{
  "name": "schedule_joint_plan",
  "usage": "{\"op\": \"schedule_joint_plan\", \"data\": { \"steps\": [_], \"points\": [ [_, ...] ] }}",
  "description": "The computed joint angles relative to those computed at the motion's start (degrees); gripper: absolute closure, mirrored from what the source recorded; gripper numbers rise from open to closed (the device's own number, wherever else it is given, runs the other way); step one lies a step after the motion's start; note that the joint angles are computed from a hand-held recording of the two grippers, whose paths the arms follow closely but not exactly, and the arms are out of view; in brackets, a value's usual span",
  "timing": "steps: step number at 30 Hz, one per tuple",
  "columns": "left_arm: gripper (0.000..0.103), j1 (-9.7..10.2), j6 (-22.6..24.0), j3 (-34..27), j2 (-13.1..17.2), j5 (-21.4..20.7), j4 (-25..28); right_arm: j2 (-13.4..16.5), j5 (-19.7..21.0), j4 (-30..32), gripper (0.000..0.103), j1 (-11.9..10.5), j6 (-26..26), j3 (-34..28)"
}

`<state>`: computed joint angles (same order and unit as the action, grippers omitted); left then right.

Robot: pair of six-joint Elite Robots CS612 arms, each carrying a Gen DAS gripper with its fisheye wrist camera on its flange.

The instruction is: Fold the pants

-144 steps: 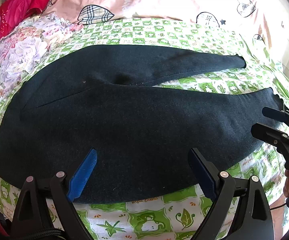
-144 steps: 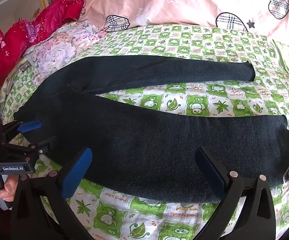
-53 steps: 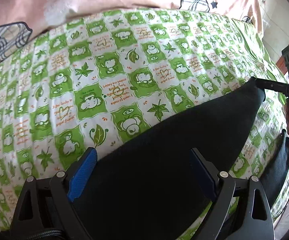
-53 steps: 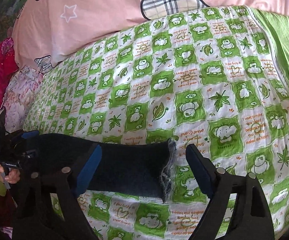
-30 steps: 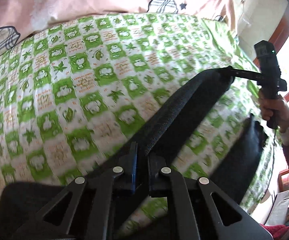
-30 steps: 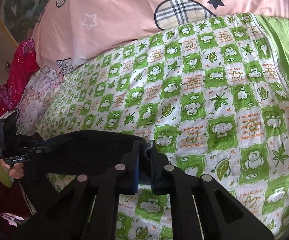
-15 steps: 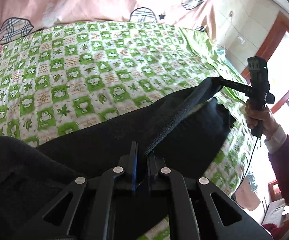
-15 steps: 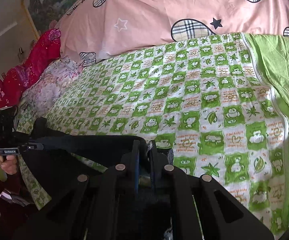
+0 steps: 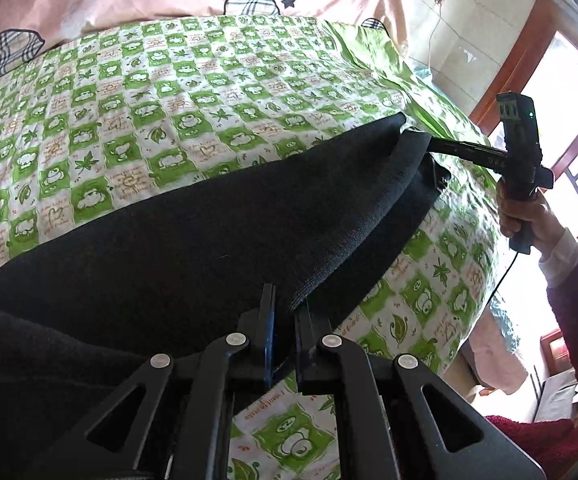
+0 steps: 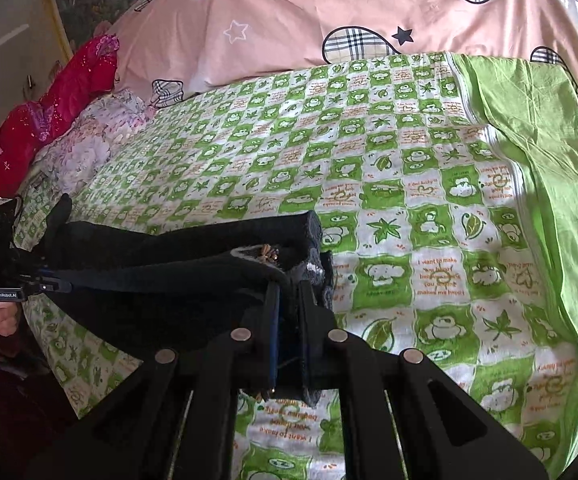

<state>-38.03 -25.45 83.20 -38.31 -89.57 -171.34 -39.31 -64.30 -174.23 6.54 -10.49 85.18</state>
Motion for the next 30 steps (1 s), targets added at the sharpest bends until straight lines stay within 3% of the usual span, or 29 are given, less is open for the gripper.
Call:
{"op": "schedule_joint_plan", "data": {
  "steps": [12, 17, 20, 21, 22, 23, 27, 30],
  "points": [
    [0.093, -0.65, -1.1, 0.0, 0.9, 0.7, 1.5, -1.1, -5.2, -1.3, 0.095, 0.5, 0.6, 3.7],
    [0.083, -0.64, -1.8, 0.2, 1.0, 0.0, 1.3, -1.5, -9.2, 0.9, 0.095, 1.5, -0.2, 3.7],
    [0.071, -0.37, -3.1, 0.7, 0.7, -1.2, 0.7, -2.4, -13.9, -0.6, 0.081, 2.5, 0.4, 4.7],
    [0.063, -0.32, -3.9, 1.1, 0.5, -1.5, 0.4, -2.7, -14.6, -1.3, 0.066, 2.5, 1.3, 5.2],
    [0.06, -0.29, -4.6, 1.5, 0.2, -1.6, 0.2, -3.1, -15.2, -2.8, 0.058, 2.5, 2.5, 5.9],
    [0.055, -0.32, -5.2, 2.0, -0.2, -1.4, 0.0, -3.5, -15.2, -4.9, 0.048, 2.4, 3.8, 6.7],
    [0.049, -0.76, -7.2, 4.9, -2.1, 0.9, -1.2, -4.4, -6.8, -11.0, 0.047, 1.2, 9.9, 9.0],
    [0.049, -0.63, -10.3, 7.3, -3.6, 1.8, -2.2, -3.4, -0.5, -12.1, 0.046, 1.3, 13.8, 8.2]
  ]
}}
